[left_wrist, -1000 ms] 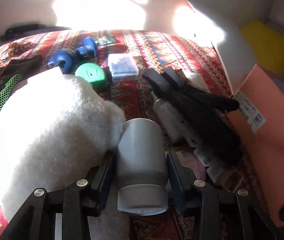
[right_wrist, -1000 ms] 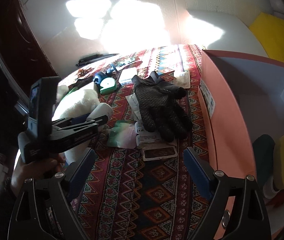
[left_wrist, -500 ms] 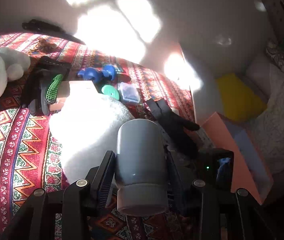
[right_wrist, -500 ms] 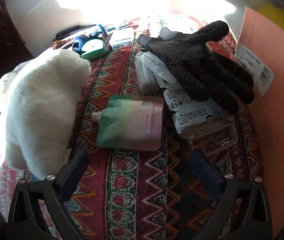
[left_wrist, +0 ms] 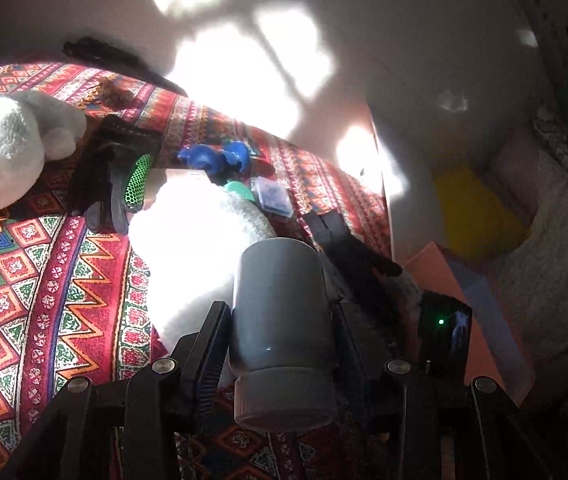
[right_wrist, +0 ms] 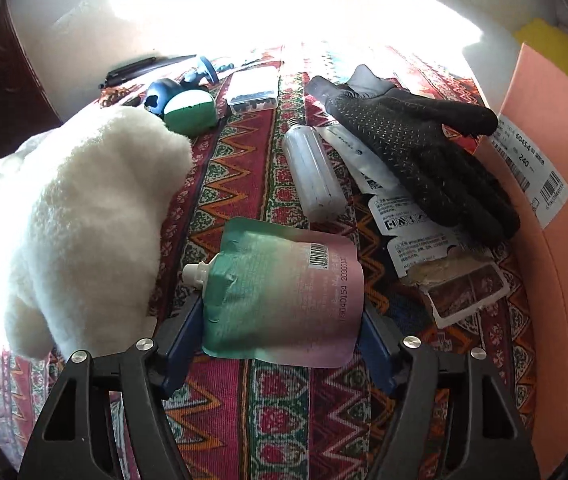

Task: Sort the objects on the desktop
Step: 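Grasp the white capped bottle with the left tool while the right tool grasps the green-pink pouch, then carry the white bottle and pouch over the pink box and release them inside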

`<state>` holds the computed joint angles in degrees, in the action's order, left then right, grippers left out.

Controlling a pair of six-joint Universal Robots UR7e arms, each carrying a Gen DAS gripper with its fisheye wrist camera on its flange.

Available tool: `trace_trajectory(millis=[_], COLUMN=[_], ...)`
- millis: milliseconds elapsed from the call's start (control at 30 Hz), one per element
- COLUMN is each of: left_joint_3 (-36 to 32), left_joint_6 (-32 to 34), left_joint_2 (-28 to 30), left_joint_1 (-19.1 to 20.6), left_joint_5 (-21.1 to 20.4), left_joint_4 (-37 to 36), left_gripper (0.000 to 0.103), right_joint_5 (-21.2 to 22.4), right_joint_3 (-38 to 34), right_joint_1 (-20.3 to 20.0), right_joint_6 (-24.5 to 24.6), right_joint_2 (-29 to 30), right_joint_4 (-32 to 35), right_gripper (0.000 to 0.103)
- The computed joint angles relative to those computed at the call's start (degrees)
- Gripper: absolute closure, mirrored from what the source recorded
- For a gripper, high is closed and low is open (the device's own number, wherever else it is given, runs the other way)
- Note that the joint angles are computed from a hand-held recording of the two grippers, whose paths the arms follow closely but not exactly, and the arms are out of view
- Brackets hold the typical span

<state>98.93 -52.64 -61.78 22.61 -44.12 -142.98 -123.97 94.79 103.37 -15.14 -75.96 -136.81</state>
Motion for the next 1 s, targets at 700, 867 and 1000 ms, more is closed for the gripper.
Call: trace_trajectory(millis=[700,867,1000], left_joint_3=[-17.7,-24.4,-30.0], left_joint_6=[10.1,15.3,18.2], left_joint_2=[16.3,22.0,26.2], left_joint_1=[-9.6,-10.2,-10.1], left_joint_5=[2.5,-0.5,-2.2], left_joint_4=[-0.8,-4.1,-4.3], left_gripper=[0.057,0.057,0.057], right_joint_5=[7.8,5.5,3.3], right_joint_3=[5.5,6.5,7.3], right_joint_1=[8.0,9.1,9.0], right_joint_6=[-5.0,-8.0,-10.7], right_joint_2=[-22.6,-26.9,-29.2], right_joint_4=[-2.8,-7.5,-12.7], right_gripper=[0.029,0.029,0.029])
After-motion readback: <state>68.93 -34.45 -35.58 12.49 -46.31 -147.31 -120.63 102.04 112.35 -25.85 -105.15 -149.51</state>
